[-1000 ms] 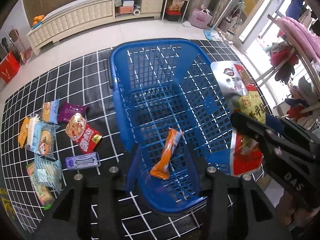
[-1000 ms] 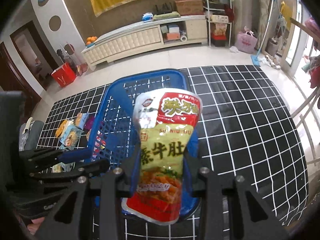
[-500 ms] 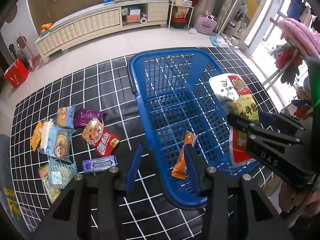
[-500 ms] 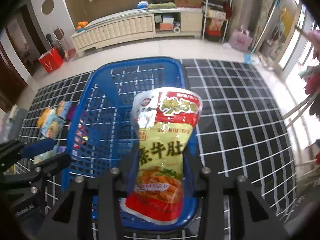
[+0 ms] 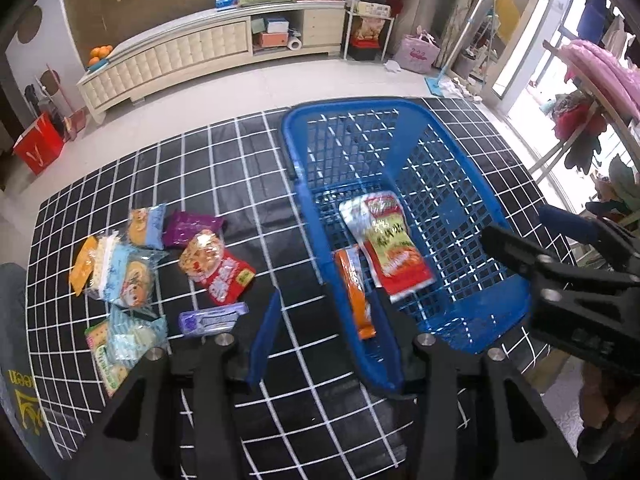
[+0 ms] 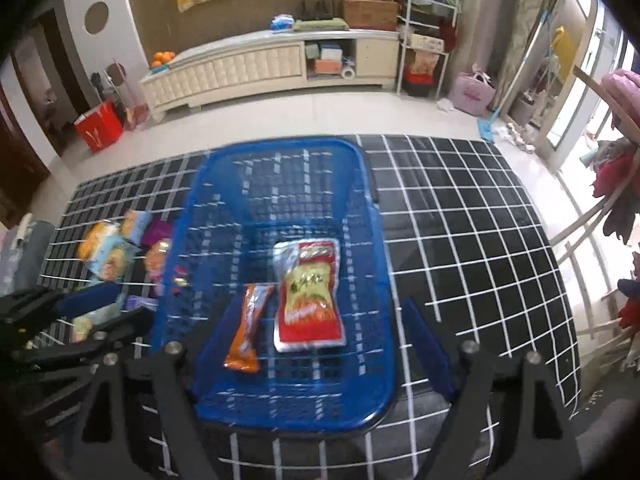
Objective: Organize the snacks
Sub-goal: 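Grasp the light-blue striped bag with the right gripper while the left grasps the green cracker pack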
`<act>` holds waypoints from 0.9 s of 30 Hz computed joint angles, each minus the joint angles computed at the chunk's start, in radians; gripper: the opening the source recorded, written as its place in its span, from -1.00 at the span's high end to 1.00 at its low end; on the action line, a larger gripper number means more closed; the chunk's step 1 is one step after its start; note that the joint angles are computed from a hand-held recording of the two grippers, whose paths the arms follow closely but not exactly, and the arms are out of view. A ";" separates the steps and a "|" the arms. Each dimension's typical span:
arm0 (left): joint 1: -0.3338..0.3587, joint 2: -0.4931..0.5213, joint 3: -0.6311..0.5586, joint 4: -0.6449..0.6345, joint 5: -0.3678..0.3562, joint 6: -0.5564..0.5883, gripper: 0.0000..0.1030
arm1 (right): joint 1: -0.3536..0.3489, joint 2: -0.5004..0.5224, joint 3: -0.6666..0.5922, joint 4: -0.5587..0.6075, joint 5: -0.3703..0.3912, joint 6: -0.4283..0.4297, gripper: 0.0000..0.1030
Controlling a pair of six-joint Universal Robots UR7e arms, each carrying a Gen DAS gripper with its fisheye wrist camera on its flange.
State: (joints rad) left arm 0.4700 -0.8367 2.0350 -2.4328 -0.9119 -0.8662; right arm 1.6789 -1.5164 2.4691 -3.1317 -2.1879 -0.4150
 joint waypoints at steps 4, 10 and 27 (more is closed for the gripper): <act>-0.021 -0.071 0.062 0.005 0.013 -0.037 0.12 | 0.074 0.008 0.009 0.003 -0.040 0.023 -0.67; -0.055 -0.257 0.195 0.109 0.044 -0.169 0.07 | 0.186 0.087 0.011 -0.009 -0.058 0.091 -0.67; -0.005 -0.733 0.463 0.466 0.038 -0.433 -0.09 | 0.365 0.524 -0.105 0.009 -0.001 0.198 -0.68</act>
State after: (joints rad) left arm 0.4655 -1.5701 2.4983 -1.9671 -0.8738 -1.2991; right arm 2.0442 -0.9922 2.3643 -3.1222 -2.1885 -0.2167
